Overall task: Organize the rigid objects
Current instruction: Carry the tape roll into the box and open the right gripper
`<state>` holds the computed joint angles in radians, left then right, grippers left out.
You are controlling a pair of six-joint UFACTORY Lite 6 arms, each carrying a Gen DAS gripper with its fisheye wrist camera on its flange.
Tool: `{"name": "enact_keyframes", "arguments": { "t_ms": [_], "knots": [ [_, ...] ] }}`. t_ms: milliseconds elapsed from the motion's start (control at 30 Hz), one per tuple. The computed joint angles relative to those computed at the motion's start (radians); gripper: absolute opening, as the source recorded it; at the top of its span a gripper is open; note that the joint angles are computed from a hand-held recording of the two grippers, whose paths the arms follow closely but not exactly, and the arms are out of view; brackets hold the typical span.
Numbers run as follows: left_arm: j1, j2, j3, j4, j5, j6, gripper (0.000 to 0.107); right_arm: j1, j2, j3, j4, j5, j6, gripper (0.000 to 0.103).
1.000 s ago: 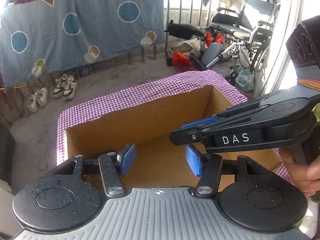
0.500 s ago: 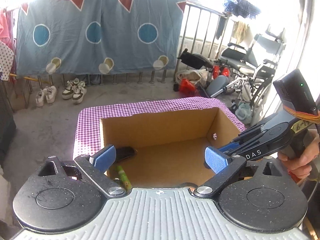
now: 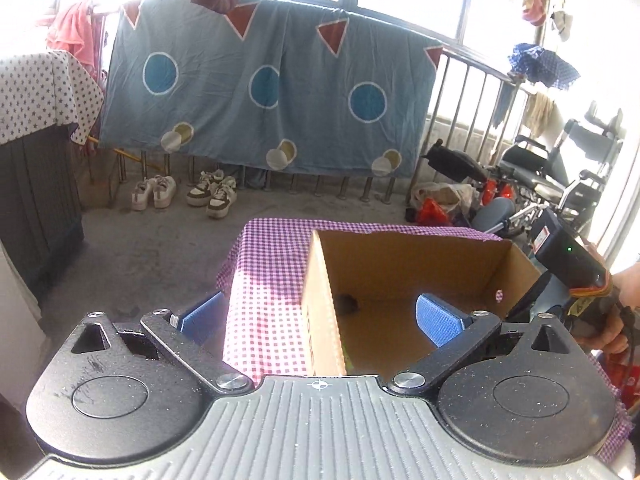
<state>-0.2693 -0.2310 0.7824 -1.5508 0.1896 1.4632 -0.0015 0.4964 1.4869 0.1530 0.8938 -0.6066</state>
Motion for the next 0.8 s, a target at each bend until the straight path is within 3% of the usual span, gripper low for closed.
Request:
{"name": "enact_keyframes", "arguments": {
  "t_ms": [167, 300, 500, 567, 667, 800],
  "knots": [
    [0.039, -0.022, -0.045, -0.242, 0.027, 0.248, 0.102, 0.055, 0.069, 0.049, -0.124, -0.043, 0.037, 0.037],
    [0.061, -0.052, -0.094, -0.402, 0.040, 0.421, 0.102, 0.048, 0.155, 0.184, -0.115, -0.025, 0.050, 0.037],
    [0.108, -0.051, -0.123, -0.395, 0.075, 0.405, 0.102, 0.029, 0.342, 0.483, -0.084, -0.035, 0.138, 0.037],
    [0.119, -0.049, -0.127, -0.389, 0.084, 0.394, 0.102, 0.025, 0.378, 0.536, -0.075, -0.061, 0.178, 0.039],
    [0.139, -0.051, -0.139, -0.383, 0.103, 0.386, 0.102, 0.014, 0.410, 0.629, -0.064, -0.004, 0.224, 0.046],
    [0.174, -0.064, -0.160, -0.376, 0.138, 0.389, 0.102, 0.011, 0.238, 0.452, -0.042, -0.061, 0.198, 0.060]
  ]
}}
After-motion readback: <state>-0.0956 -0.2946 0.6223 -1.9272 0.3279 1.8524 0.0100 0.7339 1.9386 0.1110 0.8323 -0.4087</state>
